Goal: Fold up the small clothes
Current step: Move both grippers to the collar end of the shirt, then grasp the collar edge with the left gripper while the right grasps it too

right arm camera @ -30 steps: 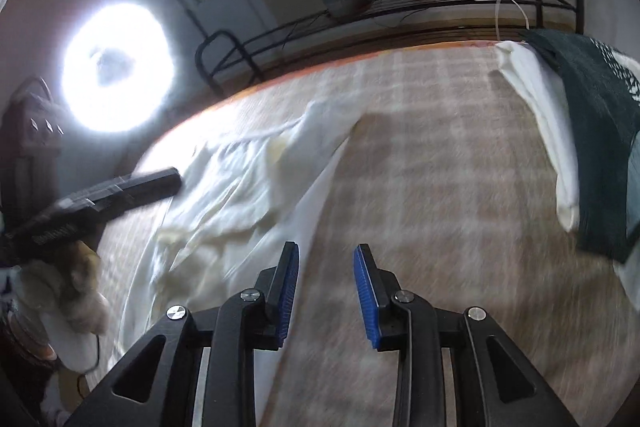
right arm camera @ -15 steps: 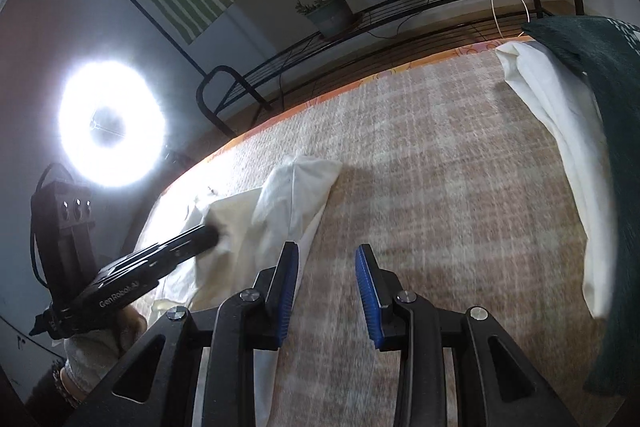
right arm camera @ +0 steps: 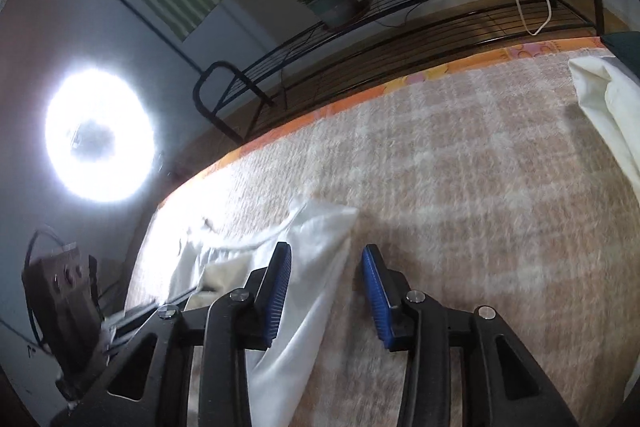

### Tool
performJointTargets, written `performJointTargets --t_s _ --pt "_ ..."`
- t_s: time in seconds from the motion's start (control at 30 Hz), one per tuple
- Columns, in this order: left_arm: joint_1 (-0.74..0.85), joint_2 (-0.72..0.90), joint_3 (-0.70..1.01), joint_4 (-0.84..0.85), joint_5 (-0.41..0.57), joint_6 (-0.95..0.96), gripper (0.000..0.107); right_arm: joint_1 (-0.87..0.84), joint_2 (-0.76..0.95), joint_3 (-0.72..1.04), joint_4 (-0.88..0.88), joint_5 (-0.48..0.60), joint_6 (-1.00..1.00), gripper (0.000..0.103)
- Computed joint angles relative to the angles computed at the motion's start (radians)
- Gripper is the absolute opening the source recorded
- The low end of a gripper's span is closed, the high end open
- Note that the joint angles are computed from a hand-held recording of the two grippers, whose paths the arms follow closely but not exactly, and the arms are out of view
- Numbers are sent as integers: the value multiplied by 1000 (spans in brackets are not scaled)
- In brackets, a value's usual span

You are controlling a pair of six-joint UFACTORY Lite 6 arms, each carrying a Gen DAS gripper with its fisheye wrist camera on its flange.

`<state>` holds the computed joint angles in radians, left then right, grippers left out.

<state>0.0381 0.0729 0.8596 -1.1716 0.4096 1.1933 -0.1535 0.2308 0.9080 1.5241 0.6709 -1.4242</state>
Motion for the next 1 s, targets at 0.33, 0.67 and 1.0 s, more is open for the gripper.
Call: performJointTargets --t_s 0.33,0.67,1.0 --pt "-35 -14 -26 6 -71 -1 0 114 62 154 -149 -177 120 3" --pt "291 -105 103 145 295 -14 30 -101 -62 77 -118 85 122 26" --pt "432 246 364 253 309 -16 30 -37 -30 22 -160 56 80 34"
